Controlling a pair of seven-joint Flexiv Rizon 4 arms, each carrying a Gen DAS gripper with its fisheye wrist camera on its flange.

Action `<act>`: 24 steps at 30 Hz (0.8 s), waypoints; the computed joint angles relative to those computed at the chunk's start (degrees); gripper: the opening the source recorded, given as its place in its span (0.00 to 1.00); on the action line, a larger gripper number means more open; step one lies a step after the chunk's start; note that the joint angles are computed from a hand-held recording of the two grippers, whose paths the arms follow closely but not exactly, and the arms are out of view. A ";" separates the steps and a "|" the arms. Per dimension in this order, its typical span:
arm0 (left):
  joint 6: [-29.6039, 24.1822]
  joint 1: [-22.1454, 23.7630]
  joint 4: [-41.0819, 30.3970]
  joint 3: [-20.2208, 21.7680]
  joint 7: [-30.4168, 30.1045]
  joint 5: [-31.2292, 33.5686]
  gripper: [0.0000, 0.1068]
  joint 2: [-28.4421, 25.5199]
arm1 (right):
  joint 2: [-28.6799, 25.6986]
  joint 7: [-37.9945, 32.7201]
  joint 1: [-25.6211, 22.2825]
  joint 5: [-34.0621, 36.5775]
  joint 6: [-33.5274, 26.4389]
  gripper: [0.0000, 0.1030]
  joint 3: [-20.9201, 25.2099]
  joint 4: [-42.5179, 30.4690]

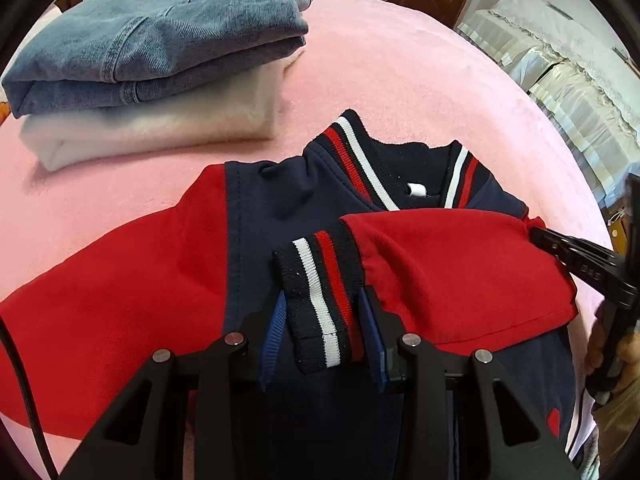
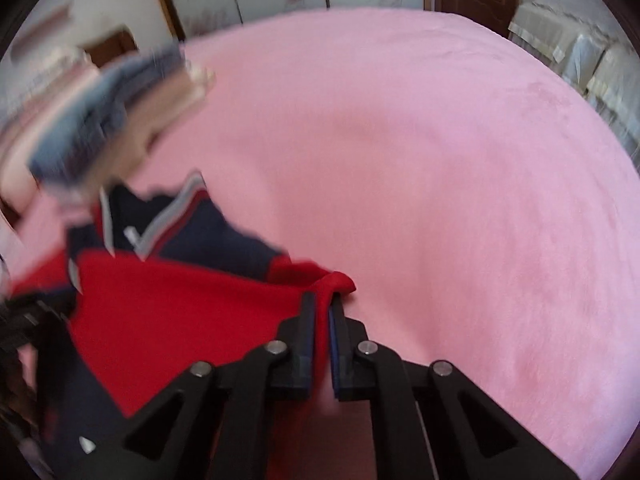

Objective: Fold large clothes
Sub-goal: 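Lower the sleeve onto the jacket body and open the right gripper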

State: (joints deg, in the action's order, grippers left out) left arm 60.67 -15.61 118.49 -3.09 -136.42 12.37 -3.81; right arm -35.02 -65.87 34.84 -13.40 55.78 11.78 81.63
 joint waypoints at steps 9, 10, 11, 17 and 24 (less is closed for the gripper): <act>-11.71 -2.20 -6.63 -2.82 -5.30 7.39 0.47 2.96 | 9.65 14.53 3.14 -8.49 9.57 0.30 -3.45 11.65; -12.29 -2.54 -7.23 -3.19 -6.37 8.46 0.48 3.25 | 10.31 15.34 3.04 -8.53 10.68 0.30 -2.82 12.47; -12.84 -2.82 -7.74 -3.52 -7.28 9.37 0.48 3.46 | 10.60 15.24 2.55 -8.09 11.15 0.30 -1.95 12.57; -16.25 -4.16 -12.27 -4.70 -10.09 13.36 0.49 2.28 | 11.62 18.19 3.83 -9.12 15.72 0.30 -0.41 15.16; -16.59 -5.69 -13.68 -3.47 -12.39 12.83 0.49 -2.31 | 8.96 13.12 2.77 -4.96 14.06 0.30 3.65 13.75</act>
